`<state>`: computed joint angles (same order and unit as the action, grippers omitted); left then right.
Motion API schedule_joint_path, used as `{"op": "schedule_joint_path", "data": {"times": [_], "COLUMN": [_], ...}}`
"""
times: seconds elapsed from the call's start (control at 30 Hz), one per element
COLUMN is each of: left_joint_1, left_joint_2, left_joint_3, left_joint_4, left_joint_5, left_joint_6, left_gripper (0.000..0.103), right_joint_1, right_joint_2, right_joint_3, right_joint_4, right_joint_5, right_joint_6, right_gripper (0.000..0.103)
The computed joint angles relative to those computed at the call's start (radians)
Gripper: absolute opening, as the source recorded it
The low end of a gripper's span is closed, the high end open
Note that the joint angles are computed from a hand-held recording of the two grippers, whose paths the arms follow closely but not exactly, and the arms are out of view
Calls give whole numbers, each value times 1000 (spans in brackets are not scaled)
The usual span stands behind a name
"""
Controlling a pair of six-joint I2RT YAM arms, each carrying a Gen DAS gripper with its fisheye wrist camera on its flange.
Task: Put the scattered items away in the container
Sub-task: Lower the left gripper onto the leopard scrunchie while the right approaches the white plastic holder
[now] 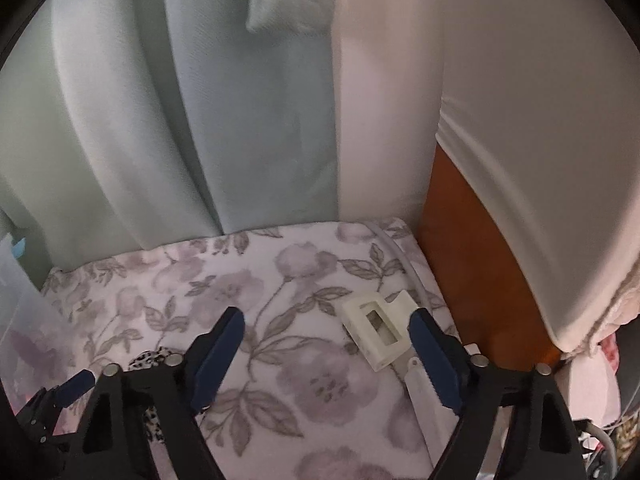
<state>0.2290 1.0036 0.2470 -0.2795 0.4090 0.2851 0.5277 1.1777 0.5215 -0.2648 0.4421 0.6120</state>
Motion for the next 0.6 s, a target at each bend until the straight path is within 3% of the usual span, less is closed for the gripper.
{"op": "schedule_joint_path", "data": {"times": [0.1,0.27,0.6], "left_joint_1": [-35,-82,-93], "left_joint_2": [26,61,130], "left_joint_3": [-9,-27,-35], "left_joint_4": [37,103,183], "left_joint_5": [-16,-34,-17], "left_joint_6": [-20,-47,-67], "left_gripper": [84,71,64], "right_joint_1": [-28,-68,-93], "right_joint_2": [54,138,264], "right_joint_3": [0,-1,36], "right_joint_4": [38,96,125], "right_joint_5": [-15,-28,29], "right_joint_6": [-6,-19,-46], "right_gripper": [75,75,75]}}
